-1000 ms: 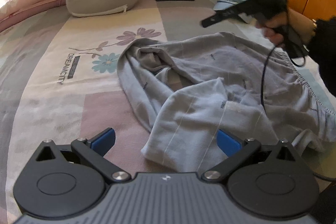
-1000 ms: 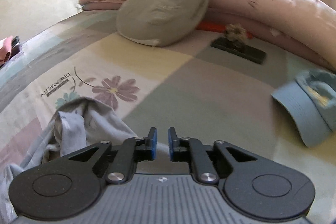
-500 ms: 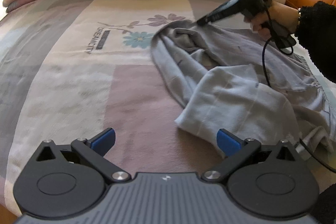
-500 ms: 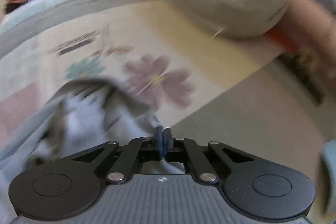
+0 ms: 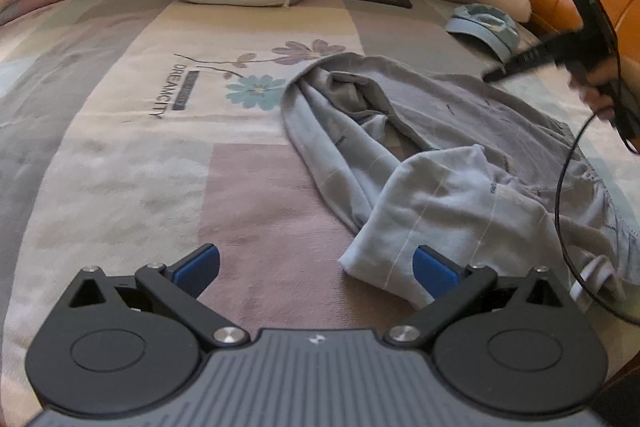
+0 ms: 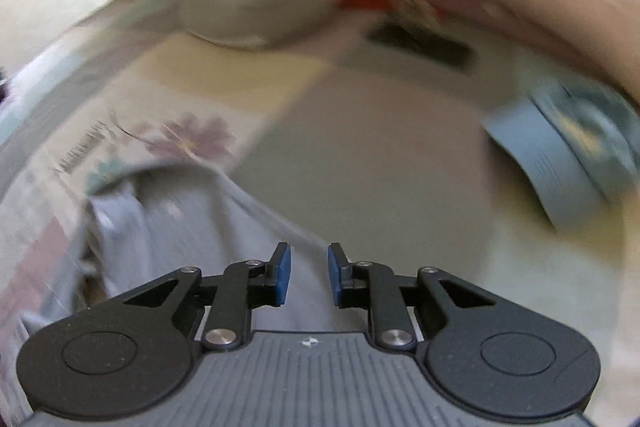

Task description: Fold clothes

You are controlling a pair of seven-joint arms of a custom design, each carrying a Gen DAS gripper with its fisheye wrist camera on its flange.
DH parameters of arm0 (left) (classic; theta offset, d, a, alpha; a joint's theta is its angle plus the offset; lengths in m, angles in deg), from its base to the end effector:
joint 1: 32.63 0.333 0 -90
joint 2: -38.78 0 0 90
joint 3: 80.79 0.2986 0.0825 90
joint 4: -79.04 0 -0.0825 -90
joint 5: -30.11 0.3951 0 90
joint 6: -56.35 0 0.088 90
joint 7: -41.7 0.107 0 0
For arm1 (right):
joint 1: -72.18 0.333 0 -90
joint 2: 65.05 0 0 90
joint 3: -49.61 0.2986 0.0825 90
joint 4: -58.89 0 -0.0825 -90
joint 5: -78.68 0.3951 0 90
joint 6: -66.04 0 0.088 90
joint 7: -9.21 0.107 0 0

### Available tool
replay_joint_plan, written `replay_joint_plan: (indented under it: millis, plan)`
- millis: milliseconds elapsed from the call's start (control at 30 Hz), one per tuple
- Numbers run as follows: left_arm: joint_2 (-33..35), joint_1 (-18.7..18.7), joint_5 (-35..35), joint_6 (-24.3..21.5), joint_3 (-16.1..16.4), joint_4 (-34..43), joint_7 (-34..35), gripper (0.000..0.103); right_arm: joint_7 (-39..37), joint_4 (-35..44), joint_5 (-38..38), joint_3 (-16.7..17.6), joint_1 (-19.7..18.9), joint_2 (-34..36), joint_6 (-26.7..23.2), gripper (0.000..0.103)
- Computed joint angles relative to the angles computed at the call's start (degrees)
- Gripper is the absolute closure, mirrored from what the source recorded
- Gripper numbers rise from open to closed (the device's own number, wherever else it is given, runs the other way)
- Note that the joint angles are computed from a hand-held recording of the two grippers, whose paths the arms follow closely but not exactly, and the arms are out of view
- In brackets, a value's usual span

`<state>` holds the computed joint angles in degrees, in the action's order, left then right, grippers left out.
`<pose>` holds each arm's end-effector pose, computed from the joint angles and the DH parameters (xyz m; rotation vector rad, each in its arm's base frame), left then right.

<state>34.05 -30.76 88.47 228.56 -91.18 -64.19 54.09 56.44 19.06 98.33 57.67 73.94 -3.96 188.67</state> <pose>0.4734 -0.1332 0.3315 -2.0486 1.6308 -0.6702 0.8213 0.0938 0.3520 -2.3291 1.0973 -0.1804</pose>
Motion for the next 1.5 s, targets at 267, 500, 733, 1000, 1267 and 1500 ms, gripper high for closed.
replay_joint_plan:
  millis: [267, 500, 733, 1000, 1267, 1500]
  plan:
    - [0.15, -1.07, -4.87, -0.03, 0.42, 0.05, 7.45, 0.001, 12.33, -7.76, -2.59, -4.44, 0.81, -0.02, 18.51, 0.08]
    - [-0.17, 0.22, -4.84, 0.79, -0.23, -0.21, 7.56, 0.001, 10.33, -17.84, -1.02, -1.51, -4.37, -7.36, 23.14, 0.064]
    - [1.04, -0.93, -6.63, 0.61, -0.15, 0.99, 10.33, 0.001, 3.48, -27.2, 0.78, 0.48, -7.8, -12.09, 22.8, 0.057]
    - [2.65, -2.61, -6.63, -0.51, 0.44, 3.18, 11.18, 0.001, -0.51, -39.17, -0.63, -1.45, -5.35, -17.17, 38.21, 0.1]
    - [2.97, -3.73, -6.39, -0.78, 1.06, 3.97, 11.89, 0.001, 4.48, -40.01, 0.42, 1.88, -8.27, -18.35, 40.12, 0.081]
    - [3.99, -4.51, -6.39, -1.54, 1.58, 5.33, 12.25, 0.001, 1.63, -34.77, 3.62, 2.22, -7.75, -15.8, 28.67, 0.07]
